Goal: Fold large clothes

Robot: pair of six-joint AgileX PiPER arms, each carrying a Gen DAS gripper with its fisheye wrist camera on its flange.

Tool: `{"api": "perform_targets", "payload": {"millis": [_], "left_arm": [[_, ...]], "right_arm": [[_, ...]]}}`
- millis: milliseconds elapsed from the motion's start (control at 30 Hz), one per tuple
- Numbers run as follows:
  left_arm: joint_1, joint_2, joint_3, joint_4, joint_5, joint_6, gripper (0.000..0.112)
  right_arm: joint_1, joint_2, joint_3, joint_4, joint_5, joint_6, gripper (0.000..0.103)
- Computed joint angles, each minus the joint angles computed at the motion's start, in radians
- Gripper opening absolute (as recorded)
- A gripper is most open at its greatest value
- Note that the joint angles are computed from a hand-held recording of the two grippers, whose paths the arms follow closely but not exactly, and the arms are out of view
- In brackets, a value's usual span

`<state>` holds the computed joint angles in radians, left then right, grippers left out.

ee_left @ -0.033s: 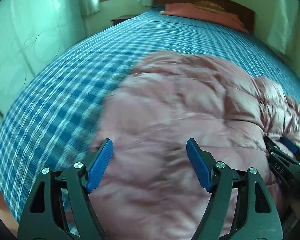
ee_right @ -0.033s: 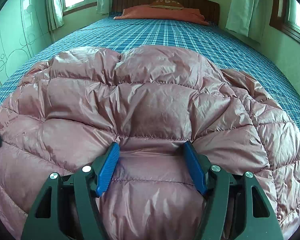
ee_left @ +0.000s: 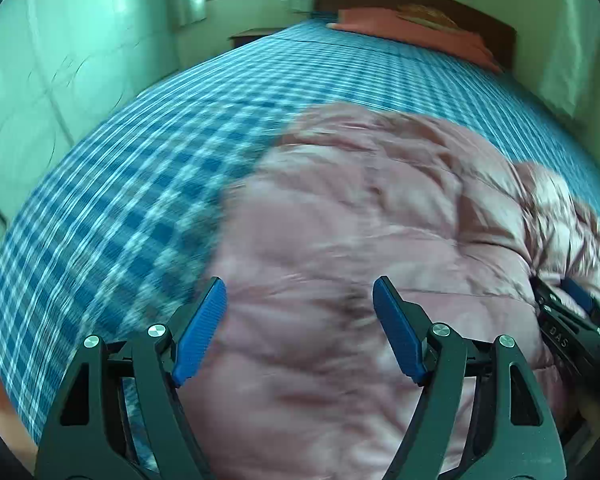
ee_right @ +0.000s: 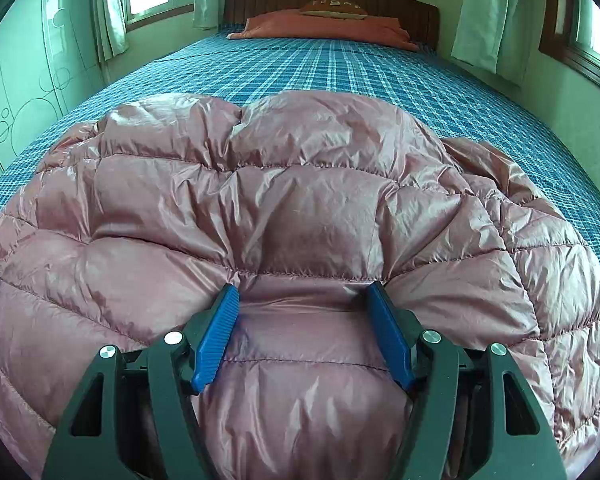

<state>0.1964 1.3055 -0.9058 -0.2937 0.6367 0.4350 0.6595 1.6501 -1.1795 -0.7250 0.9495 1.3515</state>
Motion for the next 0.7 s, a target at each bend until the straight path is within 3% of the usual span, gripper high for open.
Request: {"api": "perform_targets", "payload": {"millis": [67, 233, 333, 600, 700], "left_arm": [[0.115, 0.035, -0.032, -0.113, 0.065, 0.093, 0.077], [0.345, 0.212, -0.124, -0.412, 0.349, 0.303, 0.076], [0.391, 0.301, -0.152, -0.518, 0.466, 0.353, 0.077], [0.424, 0.404, -0.183, -0.629, 0.582, 0.414, 0.073], [0.421, 0.416, -0.197, -0.610, 0.565, 0.440, 0.066]], "right_arm": [[0.001, 0.000, 0.001, -0.001, 0.000, 0.001, 0.066], [0.000, 0.000, 0.001, -0.001, 0.000, 0.001, 0.066], [0.000, 0.000, 0.001, -0.002, 0.000, 0.001, 0.066], [0.000, 0.001, -0.003, -0.001, 0.004, -0.002, 0.066], [0.001, 0.001, -0.005, -0.001, 0.005, -0.002, 0.066]]}}
